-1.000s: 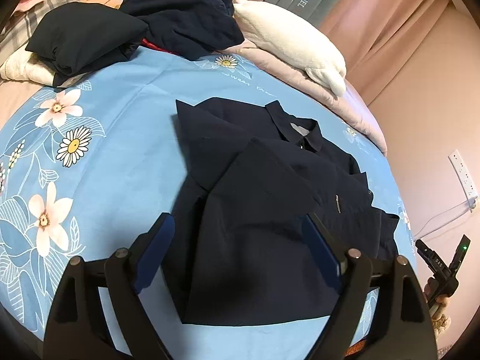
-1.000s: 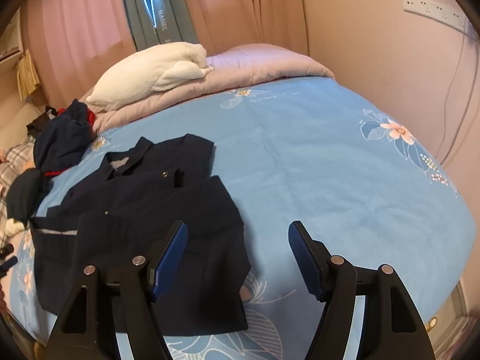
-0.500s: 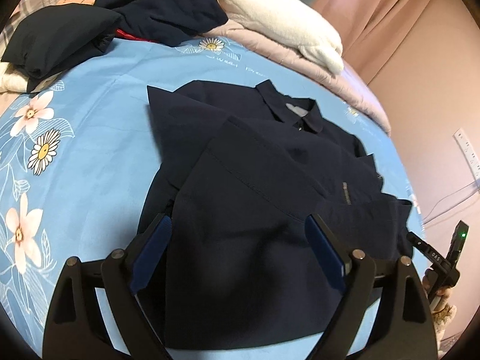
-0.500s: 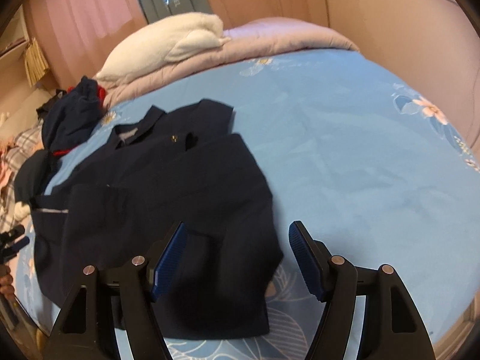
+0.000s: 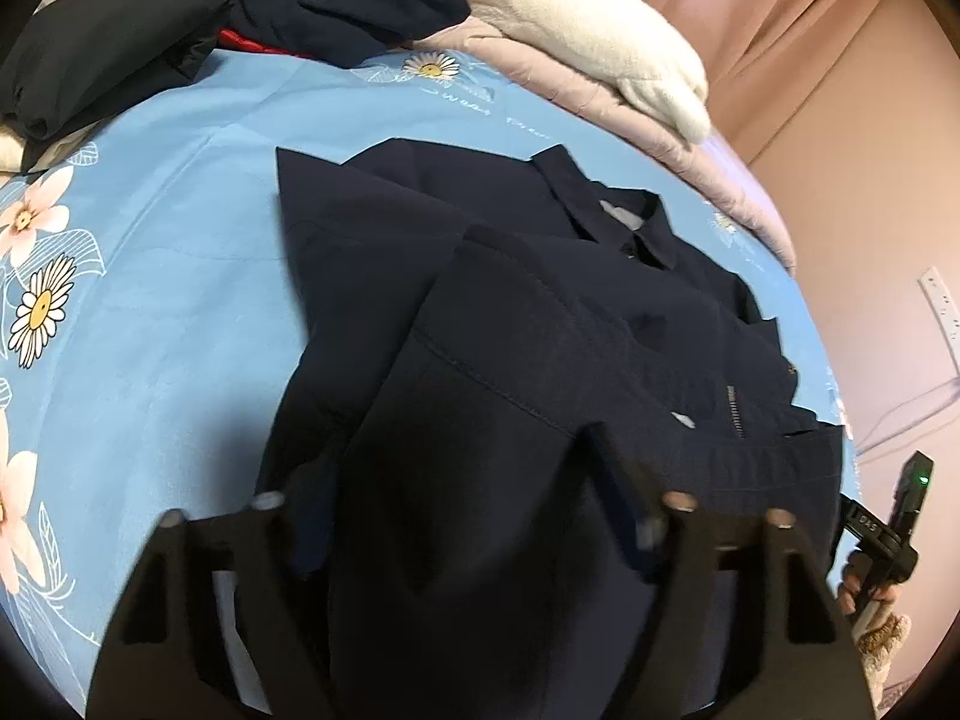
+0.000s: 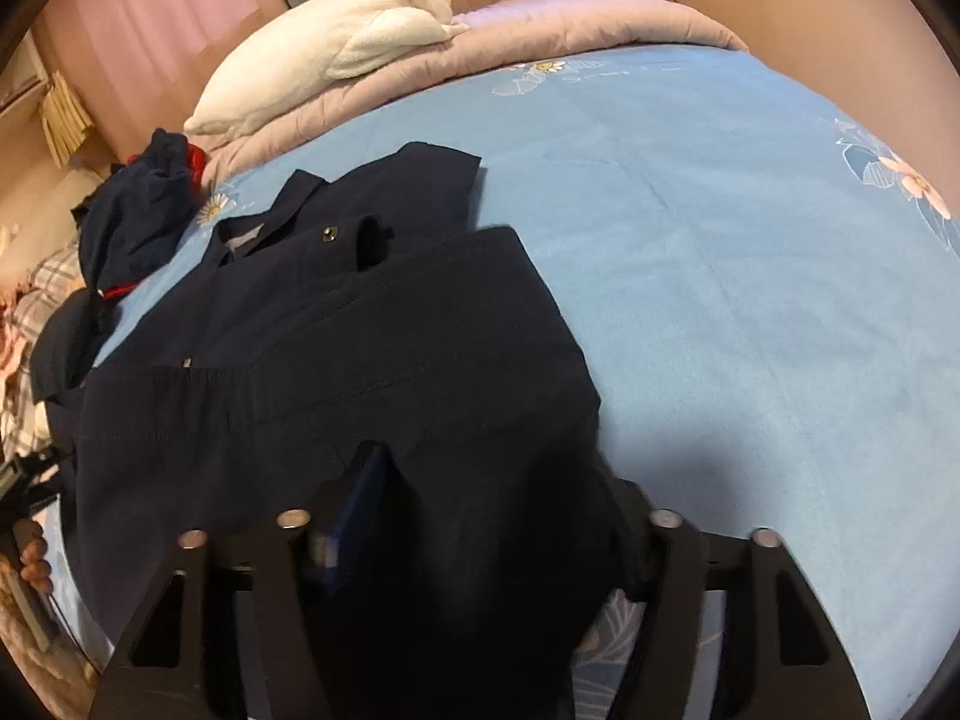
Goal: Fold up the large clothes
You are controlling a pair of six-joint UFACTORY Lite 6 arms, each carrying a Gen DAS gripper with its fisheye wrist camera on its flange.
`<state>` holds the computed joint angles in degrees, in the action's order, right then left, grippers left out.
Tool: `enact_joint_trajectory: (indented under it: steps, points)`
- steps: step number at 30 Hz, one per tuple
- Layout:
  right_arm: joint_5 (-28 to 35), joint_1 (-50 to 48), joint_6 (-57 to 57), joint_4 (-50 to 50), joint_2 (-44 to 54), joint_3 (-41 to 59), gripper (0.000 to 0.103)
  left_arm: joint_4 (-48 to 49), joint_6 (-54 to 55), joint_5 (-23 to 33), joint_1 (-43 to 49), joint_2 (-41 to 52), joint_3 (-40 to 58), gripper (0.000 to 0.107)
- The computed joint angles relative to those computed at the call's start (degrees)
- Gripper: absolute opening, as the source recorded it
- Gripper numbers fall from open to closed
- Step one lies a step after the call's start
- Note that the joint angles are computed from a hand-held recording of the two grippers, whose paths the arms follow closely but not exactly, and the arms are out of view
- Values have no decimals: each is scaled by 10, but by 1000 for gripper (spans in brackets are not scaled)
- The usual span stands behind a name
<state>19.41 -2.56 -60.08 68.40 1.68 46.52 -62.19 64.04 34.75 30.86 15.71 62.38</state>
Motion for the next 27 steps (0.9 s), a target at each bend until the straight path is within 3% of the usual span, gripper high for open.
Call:
enact_joint_trajectory:
  steps: [2,5,10,13,20,22,27]
  points:
    - [-1,0,2,2,1,1,33,19,-20,-9,-5,3,2,35]
    - [-12,1,1,9,-20,-15,17,21,-24,-3,-1,-8,-10,13]
    - [-12,-8,-7,33,-100,-62,8,18,-13,-35,-3,-105,-88,8]
    - [11,-23,-21,58,-181,-103,7,-4,14,18,35,-166,-124,8]
    - [53,-38,59,1,-311,-133,7,-17,11,98,100,-283,-164,6]
    - [63,-41,69,-5,-329,-126,7,-27,21,133,121,-293,-150,6]
    - [30,-1,90,-27,-295,-51,7,-44,5,142,118,-273,-83,5]
